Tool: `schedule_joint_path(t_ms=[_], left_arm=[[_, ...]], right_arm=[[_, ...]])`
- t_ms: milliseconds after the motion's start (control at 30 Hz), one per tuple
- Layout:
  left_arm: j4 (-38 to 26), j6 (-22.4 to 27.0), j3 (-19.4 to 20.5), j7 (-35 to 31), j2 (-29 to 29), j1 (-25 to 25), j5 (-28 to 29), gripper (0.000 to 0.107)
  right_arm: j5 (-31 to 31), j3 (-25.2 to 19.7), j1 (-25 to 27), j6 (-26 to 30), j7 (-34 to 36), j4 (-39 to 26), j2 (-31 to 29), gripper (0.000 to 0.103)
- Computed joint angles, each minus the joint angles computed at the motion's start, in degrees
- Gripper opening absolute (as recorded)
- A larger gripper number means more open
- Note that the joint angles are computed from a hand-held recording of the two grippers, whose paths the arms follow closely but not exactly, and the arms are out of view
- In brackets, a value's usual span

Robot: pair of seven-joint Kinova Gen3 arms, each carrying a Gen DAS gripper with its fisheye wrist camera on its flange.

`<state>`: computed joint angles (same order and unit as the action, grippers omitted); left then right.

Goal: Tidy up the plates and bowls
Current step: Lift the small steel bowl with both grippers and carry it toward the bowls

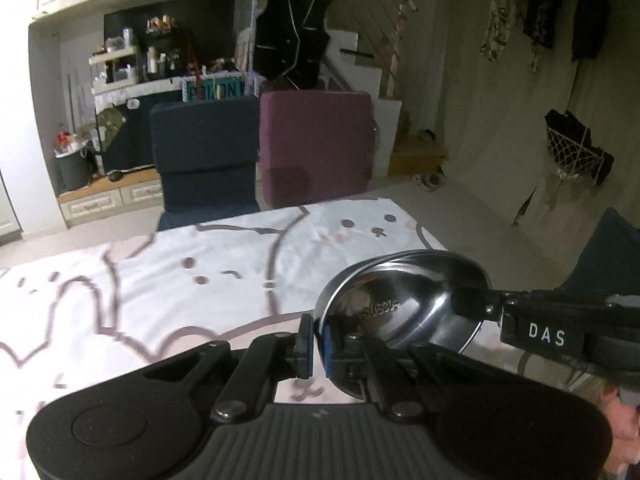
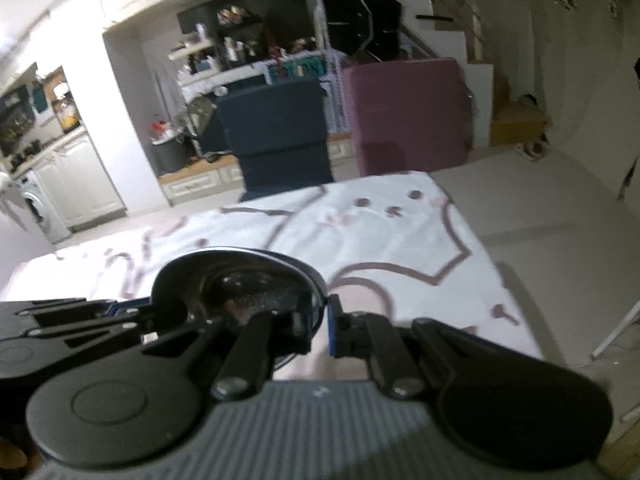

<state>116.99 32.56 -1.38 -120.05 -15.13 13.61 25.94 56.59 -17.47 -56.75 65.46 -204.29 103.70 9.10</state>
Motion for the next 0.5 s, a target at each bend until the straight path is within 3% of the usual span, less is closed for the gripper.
schedule_joint_path(t_ms=[200, 500], left_arm=[[0.1, 8.1, -6.8, -5.8, -6.8, -0.5, -0.4, 0.008], [0.6, 18.4, -14.6, -13.5, -12.5, -2.9, -1.3, 0.008]], right_arm=[[0.1, -1.4, -4.6, 4.4, 1.9, -6.3, 2.0, 0.008], [-0.7, -0.3, -13.0, 11.6, 6.0, -15.5, 6.6, 0.008]])
